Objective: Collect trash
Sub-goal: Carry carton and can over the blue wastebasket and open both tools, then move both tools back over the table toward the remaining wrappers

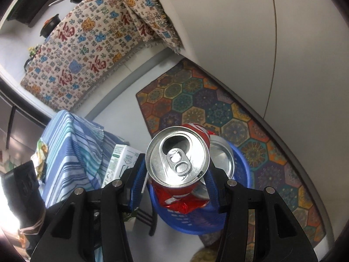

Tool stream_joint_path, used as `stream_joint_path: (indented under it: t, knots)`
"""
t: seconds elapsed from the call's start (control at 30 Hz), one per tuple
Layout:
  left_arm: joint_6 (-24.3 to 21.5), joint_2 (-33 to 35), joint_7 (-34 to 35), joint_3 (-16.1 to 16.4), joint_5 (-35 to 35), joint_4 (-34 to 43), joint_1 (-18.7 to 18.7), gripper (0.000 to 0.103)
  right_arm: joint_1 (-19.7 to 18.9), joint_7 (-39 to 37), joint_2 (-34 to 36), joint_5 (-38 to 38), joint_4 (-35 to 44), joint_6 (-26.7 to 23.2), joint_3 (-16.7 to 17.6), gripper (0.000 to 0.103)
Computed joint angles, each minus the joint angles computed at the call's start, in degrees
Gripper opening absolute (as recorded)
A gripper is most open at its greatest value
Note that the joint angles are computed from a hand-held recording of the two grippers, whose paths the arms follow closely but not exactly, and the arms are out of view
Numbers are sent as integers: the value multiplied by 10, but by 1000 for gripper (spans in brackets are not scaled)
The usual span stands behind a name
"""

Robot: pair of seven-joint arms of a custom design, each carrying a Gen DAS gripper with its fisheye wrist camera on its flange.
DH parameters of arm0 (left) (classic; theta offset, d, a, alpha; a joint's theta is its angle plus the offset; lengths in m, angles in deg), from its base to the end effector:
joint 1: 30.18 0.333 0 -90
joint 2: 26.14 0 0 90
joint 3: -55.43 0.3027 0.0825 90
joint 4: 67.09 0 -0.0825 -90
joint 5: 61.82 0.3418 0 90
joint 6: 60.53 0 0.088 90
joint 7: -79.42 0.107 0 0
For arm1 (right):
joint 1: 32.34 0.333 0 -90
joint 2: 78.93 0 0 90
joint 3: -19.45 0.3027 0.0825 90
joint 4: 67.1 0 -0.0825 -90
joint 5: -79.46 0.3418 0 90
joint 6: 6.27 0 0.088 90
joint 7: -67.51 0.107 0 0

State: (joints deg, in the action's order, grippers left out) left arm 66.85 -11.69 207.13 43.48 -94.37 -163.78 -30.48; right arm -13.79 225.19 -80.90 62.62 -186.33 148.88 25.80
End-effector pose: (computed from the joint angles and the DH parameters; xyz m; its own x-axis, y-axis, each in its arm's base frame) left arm 0.6043 -0.1363 0.4896 -0.5805 -0.7476 0.3226 -0.7825 0.4027 -0.4750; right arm 0.4927 0.2406 0.5233 -0.3455 -0.8310 -0.4359 -0.7071 0.5359 -0.4612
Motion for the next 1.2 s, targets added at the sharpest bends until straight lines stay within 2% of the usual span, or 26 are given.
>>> stream_joint_path:
  t: [0.2, 0.23, 0.27, 0.3, 0.5, 0.6, 0.67, 0.8, 0.93, 1.03, 1.2]
  knots:
    - [21, 18, -5, -4, 22, 6, -14, 43, -5, 22, -1, -11, -5, 11, -2, 55]
    - [13, 28, -9, -6, 26, 16, -14, 48, -6, 34, -1, -18, -6, 15, -2, 60]
    - [11, 32, -11, -7, 28, 20, -14, 59, -8, 46, -4, -25, -9, 17, -2, 71]
    - [19, 35, -13, -8, 30, 19, -16, 64, -9, 58, -6, -37, -11, 18, -1, 75]
    - [31, 24, -18, -13, 12, 15, -5, 64, -16, 92, -18, -86, -11, 9, 4, 75]
    - [34, -6, 8, -12, -17, -2, 8, 64, -20, 119, -25, -133, -4, -3, 11, 77]
    - [38, -34, 33, -6, -33, -23, 15, 64, -21, 148, -27, -179, 10, -31, 20, 79]
    - [31, -102, 84, 24, -68, -71, 31, 64, -8, 172, -23, -254, 52, -98, 35, 84]
    - [35, -166, 107, 66, -68, -125, 43, 66, 23, 161, 4, -310, 113, -167, 45, 88]
    - [38, -205, 109, 98, -53, -165, 57, 66, 54, 138, 35, -330, 160, -176, 46, 88]
    - [60, -246, 99, 143, -9, -219, 90, 66, 116, 74, 125, -330, 275, -156, 43, 91]
